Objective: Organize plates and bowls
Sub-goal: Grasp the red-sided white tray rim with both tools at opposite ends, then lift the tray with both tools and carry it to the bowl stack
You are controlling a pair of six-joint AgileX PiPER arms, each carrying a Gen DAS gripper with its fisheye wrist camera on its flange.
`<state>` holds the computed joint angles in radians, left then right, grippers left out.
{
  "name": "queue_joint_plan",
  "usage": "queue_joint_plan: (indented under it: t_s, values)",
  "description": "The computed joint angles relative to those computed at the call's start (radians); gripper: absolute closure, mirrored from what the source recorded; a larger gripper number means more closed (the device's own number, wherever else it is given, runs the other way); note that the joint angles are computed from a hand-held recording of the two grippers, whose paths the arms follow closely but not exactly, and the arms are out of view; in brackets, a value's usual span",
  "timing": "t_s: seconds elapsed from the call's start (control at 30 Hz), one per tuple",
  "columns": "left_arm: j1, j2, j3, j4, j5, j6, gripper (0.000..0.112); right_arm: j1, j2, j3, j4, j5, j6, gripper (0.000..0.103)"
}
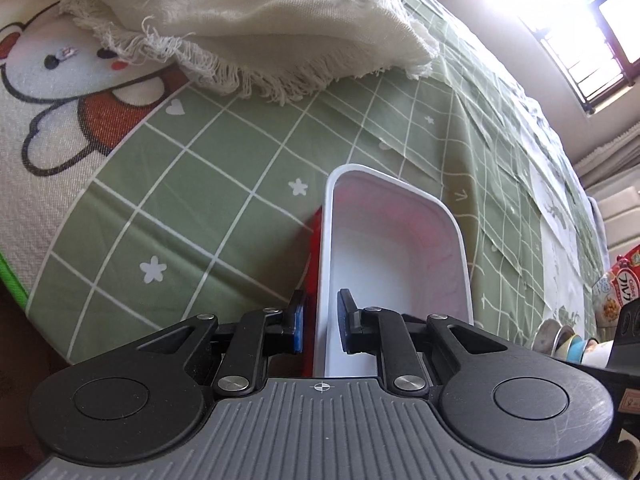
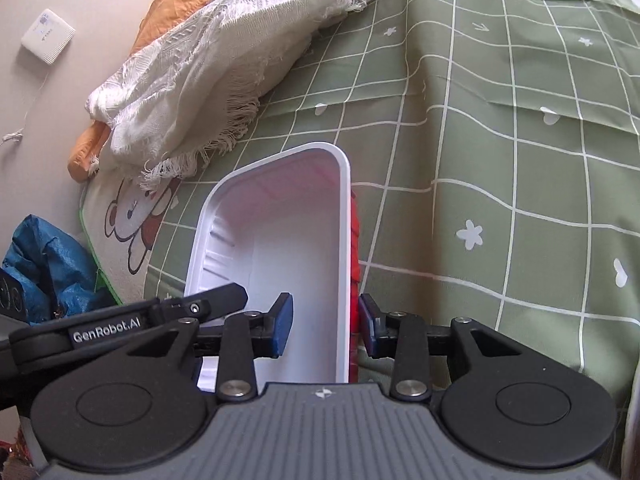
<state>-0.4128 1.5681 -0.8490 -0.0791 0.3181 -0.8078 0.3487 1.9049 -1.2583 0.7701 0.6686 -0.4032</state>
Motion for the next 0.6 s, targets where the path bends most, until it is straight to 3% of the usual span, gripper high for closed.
queue_joint_plan:
  t_s: [0.23,0.3,0.37,0.5,0.6]
  values:
    - [-0.096,-0.093,-0.042,0.269,0.068,-0.269,0.094,-0.077,-0.154,0.102,0.146,0.044,-0.125,0.074]
    - [-0.131,-0.126,-0.066,0.275,0.083,-0.286,0.092,-0.123,-0.221,0.133,0.192,0.086,-0.160,0.074]
    - [-0.191,-0.142,-0.125,0.372,0.144,-0.376,0.092,-0.164,-0.292,0.161,0.210,0.104,-0.189,0.074]
    - [-0.305,-0.137,-0.271,0.487,0.224,-0.466,0.093,-0.332,-0.428,0.194,0.252,0.225,-0.247,0.074]
    - [-0.381,-0.080,-0.425,0.496,0.276,-0.448,0.093,-0.500,-0.513,0.193,0.256,0.338,-0.292,0.074]
